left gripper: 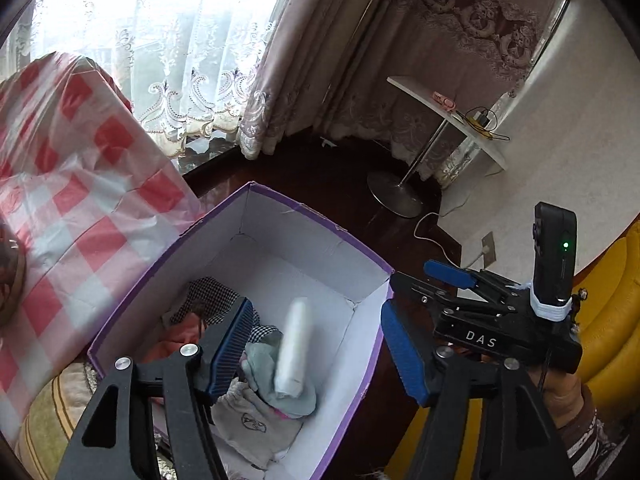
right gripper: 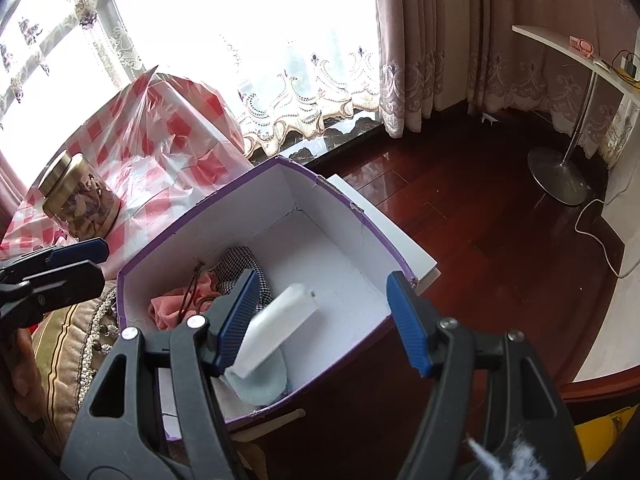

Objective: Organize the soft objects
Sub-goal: 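Lower the white roll into the box and open the left gripper, then move both open tools back over the pile on the table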

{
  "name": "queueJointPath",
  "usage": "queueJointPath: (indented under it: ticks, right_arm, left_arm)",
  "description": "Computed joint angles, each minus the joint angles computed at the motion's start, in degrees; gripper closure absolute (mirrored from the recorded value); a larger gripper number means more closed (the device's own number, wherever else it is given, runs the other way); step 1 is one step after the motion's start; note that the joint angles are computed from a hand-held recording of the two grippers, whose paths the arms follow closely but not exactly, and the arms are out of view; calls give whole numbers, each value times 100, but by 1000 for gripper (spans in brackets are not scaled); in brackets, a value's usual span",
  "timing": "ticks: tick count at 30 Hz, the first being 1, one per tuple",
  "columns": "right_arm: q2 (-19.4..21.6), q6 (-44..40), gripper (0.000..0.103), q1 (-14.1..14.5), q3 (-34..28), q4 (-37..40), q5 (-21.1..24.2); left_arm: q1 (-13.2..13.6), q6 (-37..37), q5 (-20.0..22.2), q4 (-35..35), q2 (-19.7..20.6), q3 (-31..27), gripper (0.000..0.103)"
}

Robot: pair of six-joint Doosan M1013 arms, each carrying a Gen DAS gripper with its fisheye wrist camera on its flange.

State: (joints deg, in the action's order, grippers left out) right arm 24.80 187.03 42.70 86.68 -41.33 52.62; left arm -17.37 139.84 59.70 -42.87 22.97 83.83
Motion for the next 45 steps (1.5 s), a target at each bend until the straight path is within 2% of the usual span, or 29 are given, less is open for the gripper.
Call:
queueJointPath:
  ticks: [3, 9, 13, 18, 25, 33, 40, 45]
  right_arm:
    - [47, -113, 34, -2, -76, 28, -130]
    - [248, -724, 34, 50, -443, 75, -412]
    - [463, -1307, 34, 97, -835, 182, -496]
    - [686, -2008, 34, 138, -1262, 387, -778]
    - [1066, -3098, 34, 151, -1941, 1033, -924]
    - [1568, -4386, 34, 184, -2878, 1757, -837]
    - [2138, -5705, 34, 201, -3939, 2544, -552]
    - [2702, -6664, 34, 218, -4997, 3109, -186]
  left_arm:
    - [95, -49, -175, 6, -47, 45, 36]
    - [303, 260, -904, 253, -241, 281, 36]
    - [520, -37, -1144, 504, -267, 295, 36]
    - [855, -70, -1591, 451, -340, 407, 36]
    - [1237, -287, -1872, 428, -343, 457, 36]
    - [1633, -439, -1993, 116, -314, 486, 36]
    - [1924, -1147, -2445, 403, -289, 497, 36]
    - [2165, -1643, -2667, 702, -256, 467, 36]
